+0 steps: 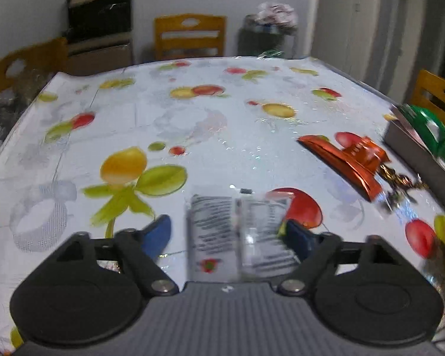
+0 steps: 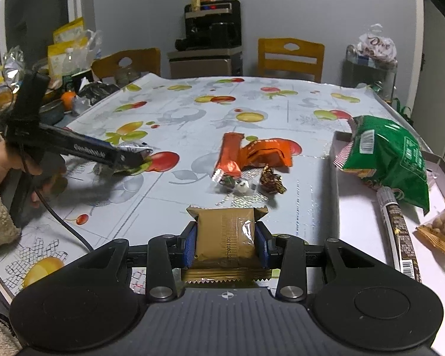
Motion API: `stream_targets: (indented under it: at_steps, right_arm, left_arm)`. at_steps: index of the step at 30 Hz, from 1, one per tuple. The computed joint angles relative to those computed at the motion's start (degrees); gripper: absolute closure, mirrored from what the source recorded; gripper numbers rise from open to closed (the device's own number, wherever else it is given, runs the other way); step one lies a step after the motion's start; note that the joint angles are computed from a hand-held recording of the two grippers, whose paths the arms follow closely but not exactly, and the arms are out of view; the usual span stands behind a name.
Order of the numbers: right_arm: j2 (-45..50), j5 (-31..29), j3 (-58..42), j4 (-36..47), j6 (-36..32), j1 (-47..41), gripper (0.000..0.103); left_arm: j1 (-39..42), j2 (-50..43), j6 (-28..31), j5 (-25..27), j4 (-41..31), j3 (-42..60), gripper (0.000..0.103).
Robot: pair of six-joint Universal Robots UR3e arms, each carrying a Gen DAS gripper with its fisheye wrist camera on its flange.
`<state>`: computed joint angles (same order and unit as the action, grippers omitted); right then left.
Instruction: Organize snacks
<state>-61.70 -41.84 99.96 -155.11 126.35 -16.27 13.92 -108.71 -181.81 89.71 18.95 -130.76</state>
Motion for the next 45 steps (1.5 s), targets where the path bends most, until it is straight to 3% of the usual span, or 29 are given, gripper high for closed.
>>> stream_targets:
  at_steps: [3,9,27,36,45]
  right_arm:
    - [-0.1,-0.4,0.0,-0.5,0.3,0.0,0.062]
    - [0.1,0.1,0.1,-2.5,2.0,-0.6,0.062]
    - [-0.8,5.1,0.9,-9.2,5.8,-4.1,0.062]
    - [-1.5,6.3,1.0,-10.9,7.0,-7.9,0.062]
    - [-0.3,5.2,0.1,-13.0,9.0,-13.2,0.062]
  left_arm:
    - [0.5,0.5,2.2,-3.1,-0.2,-0.2,0.044]
    - [-0.4,0.2,3.5,-4.0,1.2,-0.2,0.051]
    - [-5.9,6.1,4.7,-7.4,-0.7,3.8,0.053]
    - [-12.5,2.1,5.2,-8.5,-6.2,14.9,0.053]
    - [-20.6,-7.3,6.4,-10.3,-14.7,32.4,0.053]
